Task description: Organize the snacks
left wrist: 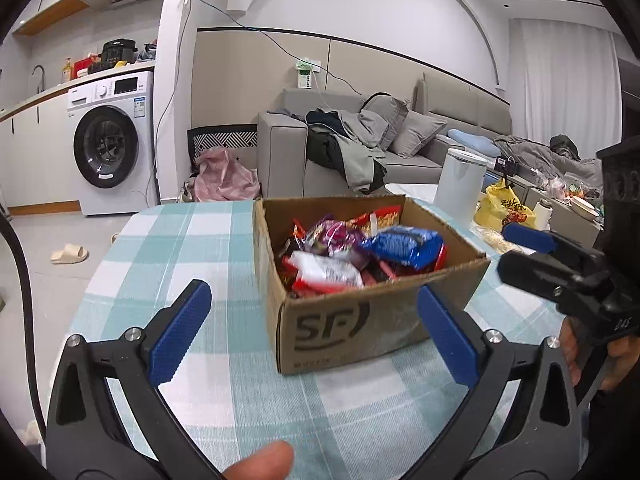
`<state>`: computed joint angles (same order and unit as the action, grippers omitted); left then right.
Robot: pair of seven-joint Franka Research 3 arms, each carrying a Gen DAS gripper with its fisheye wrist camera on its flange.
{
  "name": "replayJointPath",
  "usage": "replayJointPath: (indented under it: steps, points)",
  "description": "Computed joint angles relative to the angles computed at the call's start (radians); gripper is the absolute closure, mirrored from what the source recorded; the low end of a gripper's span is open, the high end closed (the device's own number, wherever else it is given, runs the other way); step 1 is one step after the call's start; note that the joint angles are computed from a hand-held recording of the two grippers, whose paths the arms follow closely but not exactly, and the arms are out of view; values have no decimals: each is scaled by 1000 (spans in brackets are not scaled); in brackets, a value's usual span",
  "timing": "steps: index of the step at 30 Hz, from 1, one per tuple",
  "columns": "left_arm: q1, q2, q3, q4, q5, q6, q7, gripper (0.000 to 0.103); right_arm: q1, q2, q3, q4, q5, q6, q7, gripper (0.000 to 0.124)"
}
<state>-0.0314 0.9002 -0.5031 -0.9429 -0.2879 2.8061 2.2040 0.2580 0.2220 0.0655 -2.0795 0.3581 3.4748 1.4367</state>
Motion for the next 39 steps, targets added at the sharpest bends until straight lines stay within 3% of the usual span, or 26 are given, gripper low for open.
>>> replayJointPath:
  steps: [11,18,24,39]
  points:
    - [90,-30,-111,-174,10,197,35,0,70,18,-33,-51,117,123,-98,21]
    - [129,-9,-177,-203,90,244,19,0,58,31,-12,-73,125,200,-108,21]
    - [116,4,-163,-190,161,248,-36,0,63,42,-12,-75,144,219,-114,21]
    - [139,12,-192,-209,250,264,-96,0,81,53,-12,-61,208,239,-190,21]
